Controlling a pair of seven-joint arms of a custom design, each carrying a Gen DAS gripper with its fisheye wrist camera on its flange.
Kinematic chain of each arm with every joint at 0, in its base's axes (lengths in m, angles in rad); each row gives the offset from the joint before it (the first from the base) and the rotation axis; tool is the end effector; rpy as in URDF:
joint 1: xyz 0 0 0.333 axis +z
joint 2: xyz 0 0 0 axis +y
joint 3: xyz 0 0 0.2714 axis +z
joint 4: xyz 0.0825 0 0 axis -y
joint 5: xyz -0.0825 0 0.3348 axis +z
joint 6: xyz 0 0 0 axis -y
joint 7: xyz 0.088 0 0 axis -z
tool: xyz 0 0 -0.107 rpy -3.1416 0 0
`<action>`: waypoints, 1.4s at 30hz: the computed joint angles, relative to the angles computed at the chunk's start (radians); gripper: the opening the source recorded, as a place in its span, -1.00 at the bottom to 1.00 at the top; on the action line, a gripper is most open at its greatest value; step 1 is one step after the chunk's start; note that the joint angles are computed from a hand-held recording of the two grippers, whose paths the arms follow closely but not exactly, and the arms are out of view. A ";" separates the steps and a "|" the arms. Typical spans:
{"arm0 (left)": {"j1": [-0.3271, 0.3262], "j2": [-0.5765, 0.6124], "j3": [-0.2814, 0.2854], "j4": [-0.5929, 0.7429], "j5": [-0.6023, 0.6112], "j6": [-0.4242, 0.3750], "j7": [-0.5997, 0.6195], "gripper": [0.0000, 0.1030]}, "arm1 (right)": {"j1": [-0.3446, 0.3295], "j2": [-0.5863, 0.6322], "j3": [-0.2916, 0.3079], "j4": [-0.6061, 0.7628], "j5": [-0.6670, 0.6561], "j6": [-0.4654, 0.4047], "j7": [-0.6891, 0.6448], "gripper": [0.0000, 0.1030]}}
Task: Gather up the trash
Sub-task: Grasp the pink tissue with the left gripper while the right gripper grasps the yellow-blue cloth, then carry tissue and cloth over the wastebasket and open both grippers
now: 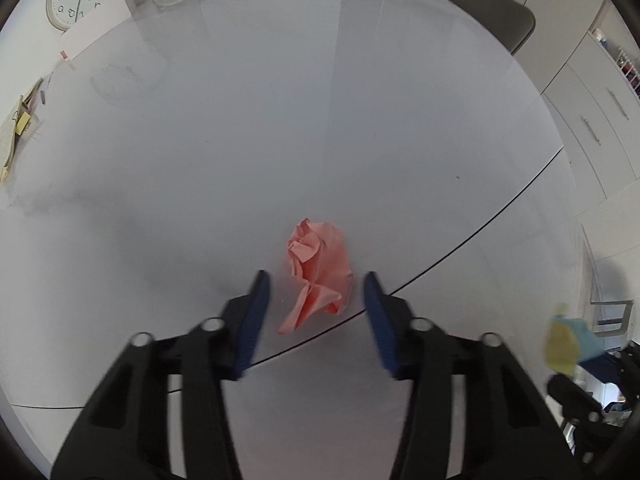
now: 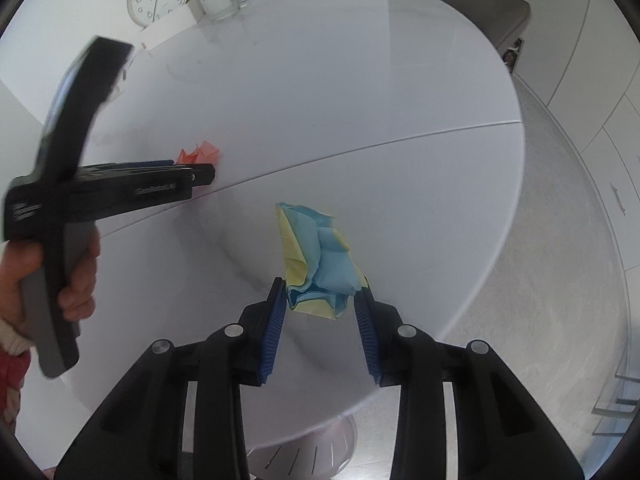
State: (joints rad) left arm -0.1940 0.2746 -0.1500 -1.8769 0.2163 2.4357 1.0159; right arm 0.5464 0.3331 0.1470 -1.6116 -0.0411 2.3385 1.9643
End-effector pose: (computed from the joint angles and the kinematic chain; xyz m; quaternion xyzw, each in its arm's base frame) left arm 0.5597 -0.1944 0.3809 -0.7251 0.6707 -0.1152 0.1054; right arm 0.4921 0.3941 0.4539 -0.7904 0.5799 -0.0421 0.1930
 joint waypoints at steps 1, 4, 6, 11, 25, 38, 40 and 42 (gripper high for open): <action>-0.008 0.002 0.006 0.002 0.023 0.005 -0.015 -0.37 | 0.000 -0.004 -0.001 -0.005 0.001 0.003 0.005 -0.31; -0.007 0.008 0.005 0.014 0.020 0.005 -0.026 -0.45 | -0.006 -0.031 -0.001 -0.038 0.010 0.022 0.016 -0.31; -0.008 -0.001 0.005 0.003 0.022 0.016 -0.033 -0.48 | -0.010 -0.046 0.003 -0.059 0.017 0.031 0.014 -0.31; -0.002 -0.074 -0.007 -0.067 0.014 0.037 -0.022 -0.48 | -0.013 -0.110 0.016 -0.146 0.032 0.068 0.003 -0.31; -0.147 -0.636 -0.087 -0.553 -0.338 -0.005 0.186 -0.48 | 0.034 -0.489 0.102 -0.603 0.066 0.109 0.150 -0.31; -0.329 -1.026 -0.105 -0.864 -0.443 -0.108 0.268 -0.47 | 0.144 -0.369 0.174 -0.735 0.000 0.261 0.491 -0.28; -0.342 -1.071 -0.112 -0.896 -0.444 -0.128 0.259 -0.47 | 0.158 -0.318 0.167 -0.732 -0.014 0.294 0.519 -0.28; -0.352 -1.096 -0.115 -0.917 -0.447 -0.137 0.252 -0.47 | 0.173 -0.263 0.160 -0.721 -0.027 0.327 0.542 -0.28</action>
State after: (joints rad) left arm -0.5462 -0.8211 -0.2650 -2.7937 -0.2305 2.2986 1.2676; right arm 0.7196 0.0704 0.3069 -2.3330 -0.0680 2.6652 2.5059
